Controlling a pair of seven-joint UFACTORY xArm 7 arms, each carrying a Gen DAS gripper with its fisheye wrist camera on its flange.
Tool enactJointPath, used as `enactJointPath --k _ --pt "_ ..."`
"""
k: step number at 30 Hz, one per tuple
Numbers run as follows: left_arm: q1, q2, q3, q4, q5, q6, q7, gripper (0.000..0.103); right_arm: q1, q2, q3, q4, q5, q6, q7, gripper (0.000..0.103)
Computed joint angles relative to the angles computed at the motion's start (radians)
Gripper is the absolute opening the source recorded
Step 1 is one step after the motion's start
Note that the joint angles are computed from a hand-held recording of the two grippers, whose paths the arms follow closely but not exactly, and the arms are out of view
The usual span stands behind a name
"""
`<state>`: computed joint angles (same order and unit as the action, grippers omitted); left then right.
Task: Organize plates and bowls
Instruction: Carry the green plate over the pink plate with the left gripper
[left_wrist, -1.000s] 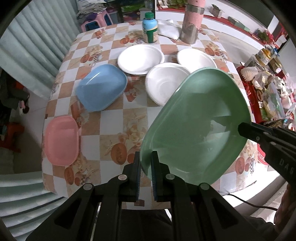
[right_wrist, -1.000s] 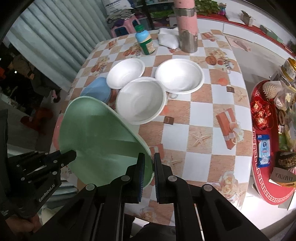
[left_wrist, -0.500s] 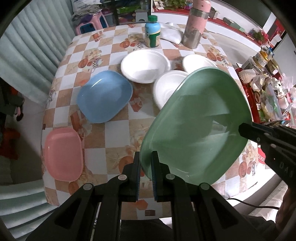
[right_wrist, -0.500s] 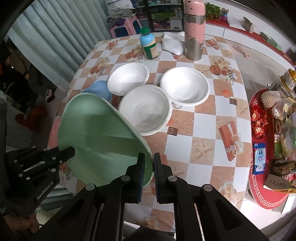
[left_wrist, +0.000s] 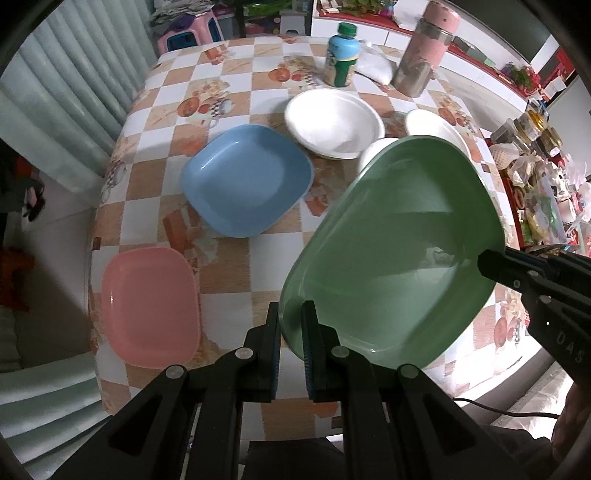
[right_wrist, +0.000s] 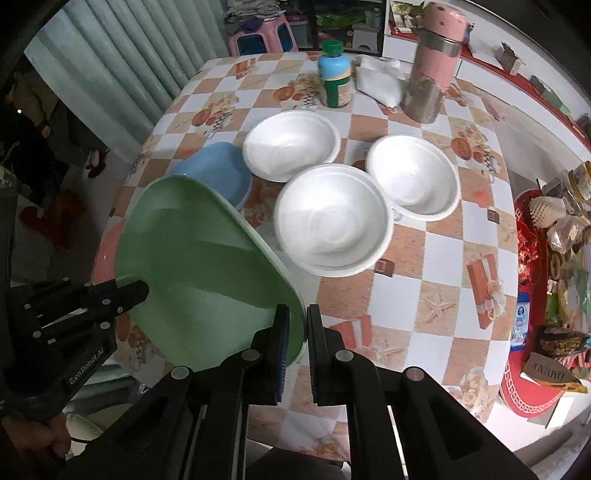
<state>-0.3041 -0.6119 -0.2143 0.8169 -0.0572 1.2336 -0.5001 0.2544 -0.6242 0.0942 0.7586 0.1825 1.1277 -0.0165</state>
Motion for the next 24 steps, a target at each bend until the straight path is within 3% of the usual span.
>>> enactJointPath --k 24 --pt "0.068 -0.19 0.057 -0.149 -0.022 0.1 0.006 0.012 0.109 0.119 0.074 0.044 0.025 -0.011 0.03 0.011"
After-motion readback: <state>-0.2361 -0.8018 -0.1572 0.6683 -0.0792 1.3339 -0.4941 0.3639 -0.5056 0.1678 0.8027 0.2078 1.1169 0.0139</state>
